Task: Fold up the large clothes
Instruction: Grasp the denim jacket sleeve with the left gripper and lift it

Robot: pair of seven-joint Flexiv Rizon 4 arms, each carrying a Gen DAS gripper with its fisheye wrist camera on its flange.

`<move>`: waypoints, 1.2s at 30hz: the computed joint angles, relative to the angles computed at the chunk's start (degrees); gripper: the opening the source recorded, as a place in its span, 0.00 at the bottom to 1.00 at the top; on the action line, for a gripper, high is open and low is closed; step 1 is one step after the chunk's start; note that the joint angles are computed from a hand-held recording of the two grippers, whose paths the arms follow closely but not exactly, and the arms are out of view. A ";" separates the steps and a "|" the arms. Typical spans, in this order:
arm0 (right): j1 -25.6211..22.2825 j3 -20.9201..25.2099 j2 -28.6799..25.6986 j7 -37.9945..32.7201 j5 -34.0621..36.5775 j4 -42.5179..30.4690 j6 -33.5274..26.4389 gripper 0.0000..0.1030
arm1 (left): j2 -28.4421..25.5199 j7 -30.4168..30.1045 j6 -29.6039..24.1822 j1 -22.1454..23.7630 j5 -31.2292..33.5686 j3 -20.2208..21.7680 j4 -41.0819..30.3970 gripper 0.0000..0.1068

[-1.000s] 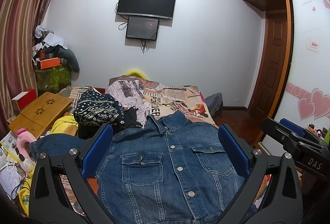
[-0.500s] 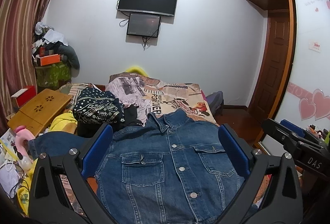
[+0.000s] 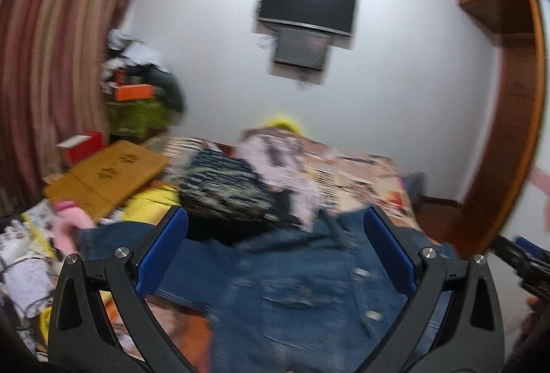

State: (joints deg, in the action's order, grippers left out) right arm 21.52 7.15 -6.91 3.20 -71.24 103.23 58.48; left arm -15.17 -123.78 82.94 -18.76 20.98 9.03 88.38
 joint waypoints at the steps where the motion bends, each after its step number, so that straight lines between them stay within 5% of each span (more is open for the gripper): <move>1: -0.04 -0.09 -0.64 -0.77 0.82 -0.50 -0.08 0.84 | -0.65 -2.09 -0.94 -0.77 1.54 1.88 -1.24 0.96; 8: 0.93 -1.10 -4.00 -6.37 6.61 -3.67 -1.41 0.84 | -4.43 -9.30 -6.42 1.05 6.99 6.64 -5.78 0.96; 16: 2.37 -2.45 -7.97 -12.58 14.38 -6.99 -2.03 0.84 | -6.87 -3.53 -10.88 9.69 0.24 2.88 -2.76 0.96; 24: 3.86 -3.40 -11.74 -18.83 22.50 -10.34 -3.28 0.84 | -10.14 1.15 -11.68 17.86 -16.77 -2.38 5.03 0.94; 28: 4.46 -3.97 -12.78 -20.85 24.89 -11.29 -4.02 0.84 | -11.95 5.08 -14.64 20.43 -24.36 -4.78 6.12 0.81; 32: 4.75 -5.12 -13.91 -19.58 24.86 -11.79 -2.44 0.84 | -13.77 11.49 -13.09 24.83 -35.46 -10.81 8.18 0.75; 36: 4.95 -5.34 -14.29 -20.42 26.14 -12.19 -2.91 0.84 | -15.38 17.31 -12.30 27.54 -45.62 -15.69 8.94 0.60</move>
State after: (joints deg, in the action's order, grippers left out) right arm 26.47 1.80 -21.20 -17.23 -45.10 91.04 55.57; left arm -30.55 -106.48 70.65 8.78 -24.63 -6.66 97.32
